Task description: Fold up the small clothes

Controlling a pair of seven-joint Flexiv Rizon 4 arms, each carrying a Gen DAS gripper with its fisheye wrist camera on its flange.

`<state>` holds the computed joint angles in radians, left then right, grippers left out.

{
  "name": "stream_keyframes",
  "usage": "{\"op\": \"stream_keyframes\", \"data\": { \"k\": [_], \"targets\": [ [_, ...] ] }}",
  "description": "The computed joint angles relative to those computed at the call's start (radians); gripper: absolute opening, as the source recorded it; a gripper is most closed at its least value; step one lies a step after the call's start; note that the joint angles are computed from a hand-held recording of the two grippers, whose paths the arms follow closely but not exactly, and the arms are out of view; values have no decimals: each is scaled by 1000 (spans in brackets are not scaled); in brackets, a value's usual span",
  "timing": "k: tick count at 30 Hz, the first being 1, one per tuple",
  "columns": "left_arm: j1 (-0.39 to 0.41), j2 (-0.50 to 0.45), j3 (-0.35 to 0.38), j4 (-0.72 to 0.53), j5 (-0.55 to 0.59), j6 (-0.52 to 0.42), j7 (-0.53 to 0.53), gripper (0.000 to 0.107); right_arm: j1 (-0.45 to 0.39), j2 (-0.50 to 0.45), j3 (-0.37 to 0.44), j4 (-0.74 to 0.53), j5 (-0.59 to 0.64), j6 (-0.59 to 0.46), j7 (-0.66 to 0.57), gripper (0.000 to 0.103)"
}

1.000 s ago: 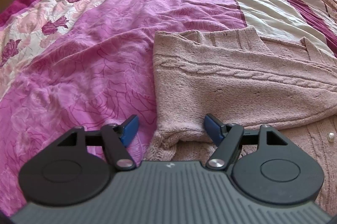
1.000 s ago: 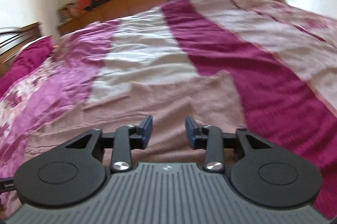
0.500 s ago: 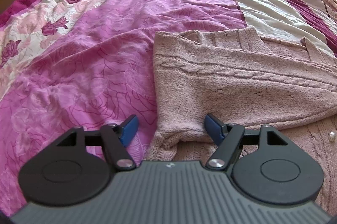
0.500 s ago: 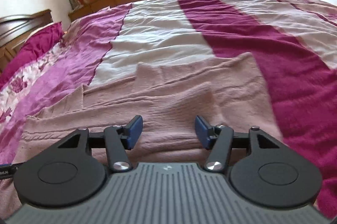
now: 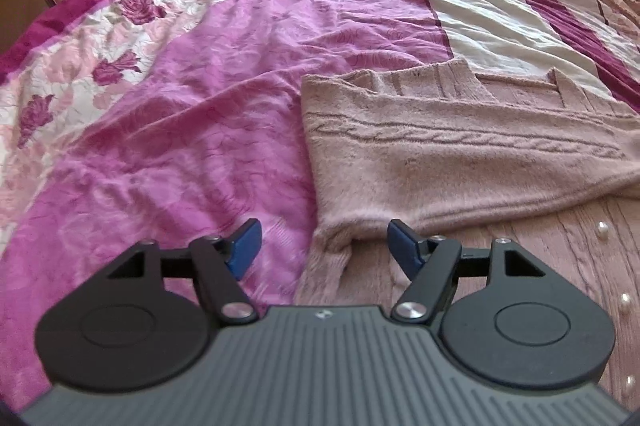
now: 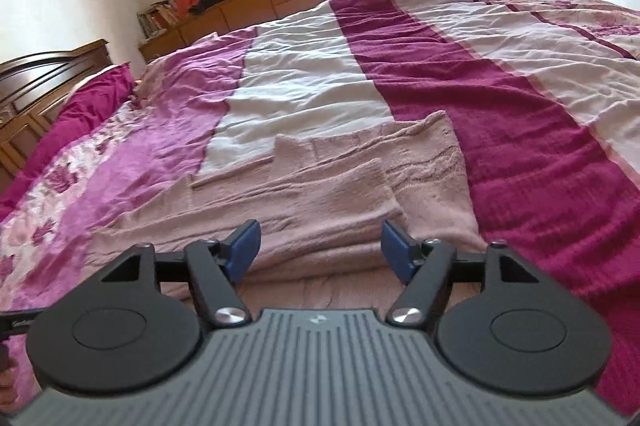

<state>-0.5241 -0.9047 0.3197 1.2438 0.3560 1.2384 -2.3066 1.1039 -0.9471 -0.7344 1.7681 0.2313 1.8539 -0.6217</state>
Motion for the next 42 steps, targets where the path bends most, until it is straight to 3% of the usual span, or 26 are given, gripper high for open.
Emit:
{"op": "stream_keyframes", "data": {
  "k": [12, 23, 28, 32, 35, 42],
  "targets": [
    [-71, 147, 14, 208, 58, 61, -38, 77, 119, 198, 49, 245, 106, 113, -190, 81],
    [-127, 239, 42, 338, 134, 63, -144, 78, 145, 311, 128, 389, 193, 118, -289, 84],
    [-132, 266, 30, 360, 177, 13, -169, 78, 156, 329, 132, 436, 219, 114, -283, 84],
    [-172, 280, 52, 337, 275, -103, -211, 78, 167, 342, 123, 472, 225, 113, -267, 84],
    [-138, 297, 13, 348, 303, -119, -218, 78, 169, 350, 117, 487, 215, 98, -259, 85],
    [-22, 309, -100, 402, 246, -27, -200, 78, 138, 373, 148, 521, 161, 71, -235, 85]
  ]
}}
